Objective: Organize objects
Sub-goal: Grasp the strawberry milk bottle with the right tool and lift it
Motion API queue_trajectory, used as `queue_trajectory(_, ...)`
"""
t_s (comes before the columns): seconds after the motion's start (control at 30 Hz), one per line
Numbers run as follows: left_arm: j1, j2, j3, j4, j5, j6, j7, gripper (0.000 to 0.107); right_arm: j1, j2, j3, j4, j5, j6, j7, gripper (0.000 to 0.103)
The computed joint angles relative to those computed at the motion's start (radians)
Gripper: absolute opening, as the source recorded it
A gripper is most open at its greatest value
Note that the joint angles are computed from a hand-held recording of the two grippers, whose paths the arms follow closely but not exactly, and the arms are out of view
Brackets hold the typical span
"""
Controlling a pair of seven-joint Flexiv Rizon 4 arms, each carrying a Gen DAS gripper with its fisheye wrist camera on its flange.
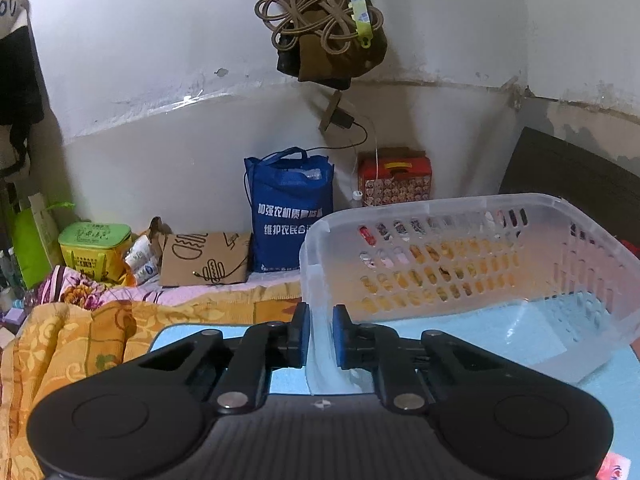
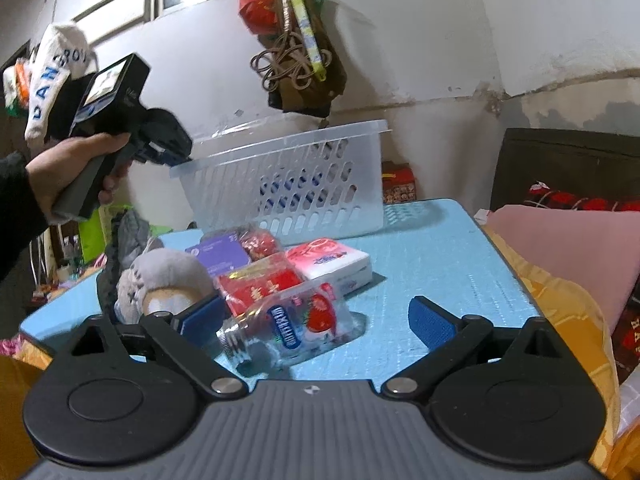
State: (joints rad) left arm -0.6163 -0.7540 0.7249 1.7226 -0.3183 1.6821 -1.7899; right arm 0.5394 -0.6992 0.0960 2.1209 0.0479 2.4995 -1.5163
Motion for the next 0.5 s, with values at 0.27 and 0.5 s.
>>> queue_trajectory(0.27, -0.011, -0.014, 0.021, -0.005, 0.021, 0.009, 0.052, 0.016, 0.075, 0.008, -0.043, -0.017, 0.054, -0.084, -0.101, 0.095)
queue_trajectory(0.5, -0.017, -0.030, 0.022, 0.008, -0.010, 0.055, 0.099, 0.019, 0.104, -0.017, -0.065, -0.062, 0.101, -0.105, -0.155, 0.097)
